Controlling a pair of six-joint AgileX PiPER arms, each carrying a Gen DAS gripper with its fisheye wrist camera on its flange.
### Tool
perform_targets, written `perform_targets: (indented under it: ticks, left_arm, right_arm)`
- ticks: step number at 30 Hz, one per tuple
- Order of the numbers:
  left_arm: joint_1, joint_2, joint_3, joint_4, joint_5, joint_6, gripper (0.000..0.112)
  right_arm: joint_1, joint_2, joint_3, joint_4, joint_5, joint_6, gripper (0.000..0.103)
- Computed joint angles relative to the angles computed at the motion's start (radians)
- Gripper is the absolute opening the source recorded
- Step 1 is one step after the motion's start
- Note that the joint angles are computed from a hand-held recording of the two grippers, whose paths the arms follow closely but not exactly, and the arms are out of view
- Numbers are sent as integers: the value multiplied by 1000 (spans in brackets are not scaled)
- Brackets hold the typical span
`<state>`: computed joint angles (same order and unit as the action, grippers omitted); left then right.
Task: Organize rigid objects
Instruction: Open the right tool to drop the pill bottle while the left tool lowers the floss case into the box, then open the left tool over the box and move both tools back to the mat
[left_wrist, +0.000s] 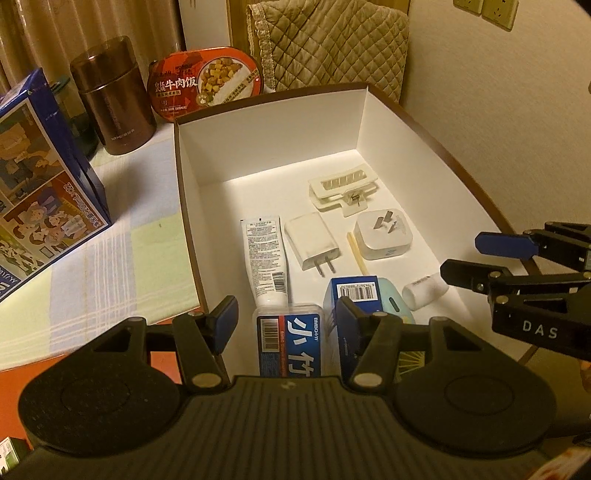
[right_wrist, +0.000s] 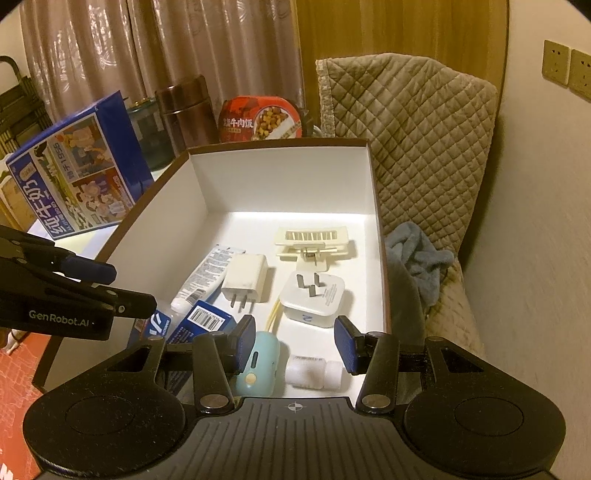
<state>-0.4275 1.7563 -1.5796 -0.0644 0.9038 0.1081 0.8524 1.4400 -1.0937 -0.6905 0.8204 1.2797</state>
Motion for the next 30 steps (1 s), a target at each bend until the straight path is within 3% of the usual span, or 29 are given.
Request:
perform_targets:
  ticks: [17,21,30]
  left_arm:
    - [84,-195,145,-134,-15,131,56]
    - [130,-263,199,-194,-14,200,62]
    - [284,-414,312,-323,47,384,64]
  right_arm:
    - [195,-22,-53,-90,173,212,45]
    - [281,-22,-78,-121,240,295,47]
    - [449,49,-196,-176,355,415,63]
